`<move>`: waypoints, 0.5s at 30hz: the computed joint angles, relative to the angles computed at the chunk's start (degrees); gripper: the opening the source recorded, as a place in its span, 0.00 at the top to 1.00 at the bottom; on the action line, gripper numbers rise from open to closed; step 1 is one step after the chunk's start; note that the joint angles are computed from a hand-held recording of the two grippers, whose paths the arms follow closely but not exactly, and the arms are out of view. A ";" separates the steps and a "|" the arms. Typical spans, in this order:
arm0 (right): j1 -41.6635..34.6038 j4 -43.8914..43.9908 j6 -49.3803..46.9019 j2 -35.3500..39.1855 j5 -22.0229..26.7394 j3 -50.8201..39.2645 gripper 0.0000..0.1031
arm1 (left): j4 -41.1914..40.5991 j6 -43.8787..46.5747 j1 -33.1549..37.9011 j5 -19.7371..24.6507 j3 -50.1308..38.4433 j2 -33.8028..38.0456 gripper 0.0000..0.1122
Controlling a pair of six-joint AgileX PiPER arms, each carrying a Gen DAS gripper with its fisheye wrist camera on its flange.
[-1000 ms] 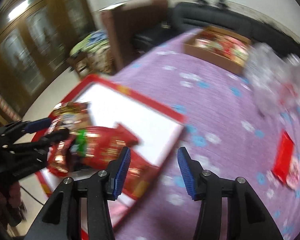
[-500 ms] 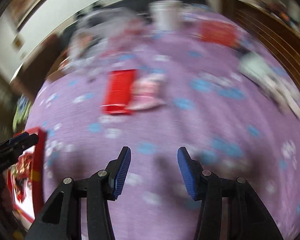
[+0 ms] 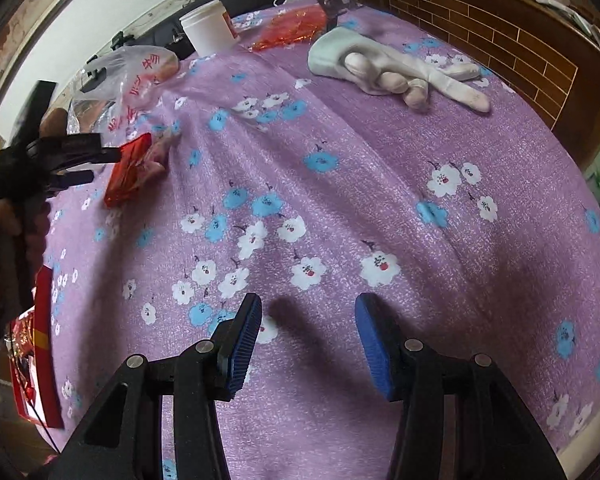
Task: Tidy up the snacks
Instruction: 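Grasp the red rectangular packet with the left tool while the right tool grasps the pink Lotso packet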
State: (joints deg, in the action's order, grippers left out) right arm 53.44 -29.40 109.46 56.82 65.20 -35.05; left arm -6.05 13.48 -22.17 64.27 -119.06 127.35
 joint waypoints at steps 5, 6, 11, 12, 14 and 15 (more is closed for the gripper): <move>-4.72 0.40 -5.80 0.28 -3.28 -0.05 0.51 | -0.52 -2.58 -1.49 0.76 -3.25 2.62 0.44; -6.23 0.61 -7.45 0.39 -4.36 -0.08 0.50 | -0.49 -2.62 -1.83 0.43 -3.39 2.89 0.41; -15.64 2.75 -18.35 3.56 -10.39 -2.24 0.50 | 3.51 -1.50 -3.90 -1.34 -2.55 4.08 0.30; -17.80 3.21 -20.95 4.68 -11.63 -3.24 0.50 | 3.71 0.03 -4.02 -3.77 0.47 2.60 0.30; -21.65 4.07 -25.79 7.07 -13.68 -5.49 0.50 | 3.15 1.40 -3.36 -5.68 3.42 1.06 0.28; -23.72 4.40 -28.79 9.01 -14.78 -7.49 0.50 | 1.51 1.99 -2.39 -5.74 4.06 0.75 0.28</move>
State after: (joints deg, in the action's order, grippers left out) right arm 29.71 -25.01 80.67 65.82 50.41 -42.54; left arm -4.54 15.47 -24.56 58.53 -115.00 128.09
